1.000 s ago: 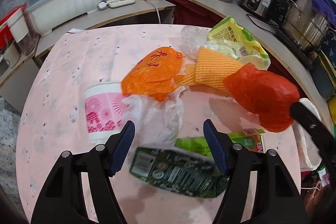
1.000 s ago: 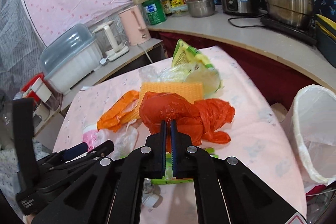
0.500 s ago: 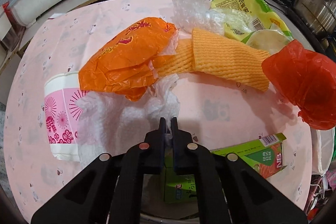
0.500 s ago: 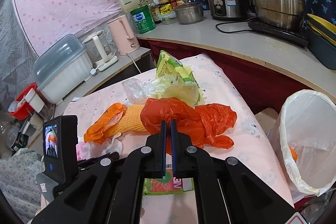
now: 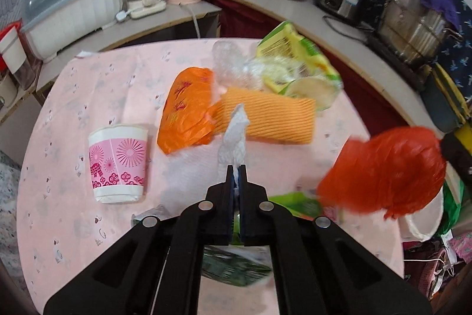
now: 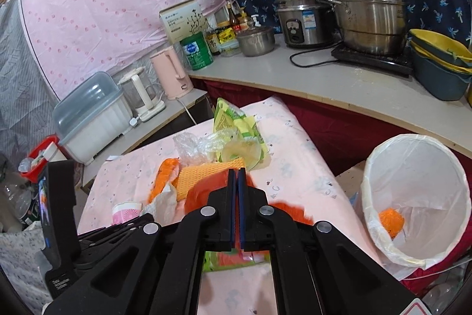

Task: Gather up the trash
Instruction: 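Carry both held items over the white bin and open both tools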

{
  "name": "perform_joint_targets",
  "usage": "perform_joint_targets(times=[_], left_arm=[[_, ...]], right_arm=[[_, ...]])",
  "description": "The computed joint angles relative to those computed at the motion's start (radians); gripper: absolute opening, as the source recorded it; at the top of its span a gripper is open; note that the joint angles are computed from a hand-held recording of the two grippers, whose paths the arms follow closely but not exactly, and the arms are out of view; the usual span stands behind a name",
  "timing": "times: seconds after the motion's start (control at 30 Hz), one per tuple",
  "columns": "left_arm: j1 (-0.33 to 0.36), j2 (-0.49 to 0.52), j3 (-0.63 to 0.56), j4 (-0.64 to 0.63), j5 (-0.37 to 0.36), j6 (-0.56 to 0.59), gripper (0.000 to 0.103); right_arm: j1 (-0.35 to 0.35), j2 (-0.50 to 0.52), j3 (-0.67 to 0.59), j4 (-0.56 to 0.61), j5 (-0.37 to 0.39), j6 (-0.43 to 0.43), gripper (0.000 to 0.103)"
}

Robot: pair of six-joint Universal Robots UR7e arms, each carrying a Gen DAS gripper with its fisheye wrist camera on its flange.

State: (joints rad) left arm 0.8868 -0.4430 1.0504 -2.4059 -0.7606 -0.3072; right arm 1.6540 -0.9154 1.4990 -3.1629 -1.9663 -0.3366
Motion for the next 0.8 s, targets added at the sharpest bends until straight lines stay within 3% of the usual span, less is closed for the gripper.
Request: perform_joint_targets(times=[0.3,0.8], left_arm=[[-0.096,0.002,0.031,-0.081,-0.043,0.071,0.002],[-0.181,0.094,-0.052,-0.051,-0.129,0.128,0.002]], right_arm=[[-0.010,-0.122,0.118,-0.094,0.002,-0.006,0.001],[-0.088,-0.279,0.225,-0.186,0.004,0.027,0.001]])
